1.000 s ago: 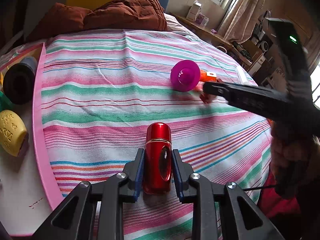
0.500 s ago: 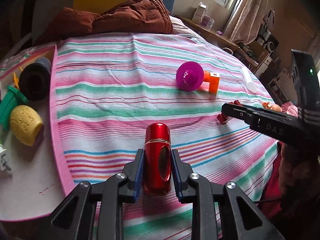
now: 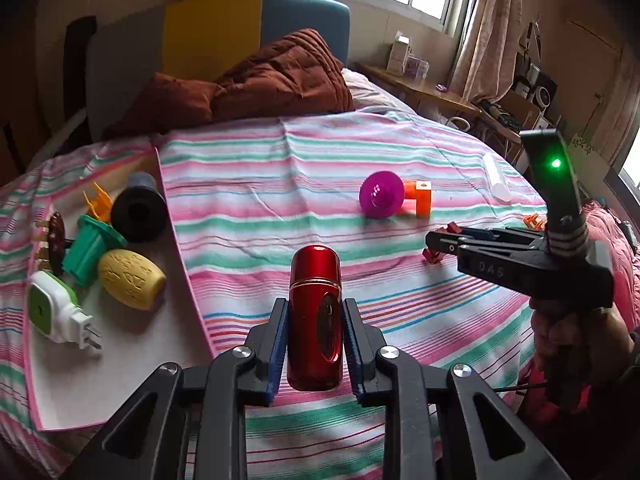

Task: Organize rigid objects
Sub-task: 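Lift the red block with the right tool while the left tool carries the red cylinder toward the tray, then lower the red cylinder into the tray and open the left tool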

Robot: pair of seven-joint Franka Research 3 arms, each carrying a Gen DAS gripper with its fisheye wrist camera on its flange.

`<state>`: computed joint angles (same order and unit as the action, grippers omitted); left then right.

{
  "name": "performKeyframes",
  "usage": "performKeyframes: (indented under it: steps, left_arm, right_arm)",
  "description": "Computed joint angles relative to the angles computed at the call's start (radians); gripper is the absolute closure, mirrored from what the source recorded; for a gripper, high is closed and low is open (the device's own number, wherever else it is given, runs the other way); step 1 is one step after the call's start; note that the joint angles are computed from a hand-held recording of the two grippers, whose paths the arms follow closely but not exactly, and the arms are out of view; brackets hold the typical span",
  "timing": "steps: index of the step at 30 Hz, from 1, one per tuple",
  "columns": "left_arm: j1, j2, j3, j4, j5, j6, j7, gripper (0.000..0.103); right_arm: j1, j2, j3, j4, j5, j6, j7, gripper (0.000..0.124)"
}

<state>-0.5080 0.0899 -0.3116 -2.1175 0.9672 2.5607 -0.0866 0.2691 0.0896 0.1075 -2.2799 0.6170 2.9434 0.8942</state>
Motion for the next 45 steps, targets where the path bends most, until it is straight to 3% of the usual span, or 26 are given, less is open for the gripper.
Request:
performKeyframes:
  steps: [17,31,35,45]
  left_arm:
    - [0.044,-0.154,-0.031,-0.134,-0.027,-0.033,-0.073,0.077]
    - [0.141,-0.510,-0.067,-0.489,-0.244,-0.027,-0.113,0.078]
    - [0.169,-0.512,-0.077,-0.525,-0.274,0.007,-0.118,0.077]
    - [0.227,-0.411,-0.063,-0.492,-0.259,0.000,-0.117,0.077]
  right_arm:
    - [0.000,0.006,0.003,-0.002,-0.002,0.018,0.000,0.092]
    - [0.001,0.005,0.003,-0.006,-0.010,0.026,0.006,0.092]
    - [0.002,0.004,0.003,-0.010,-0.014,0.031,0.008,0.092]
    - [0.000,0.004,0.005,-0.010,-0.012,0.033,0.006,0.092]
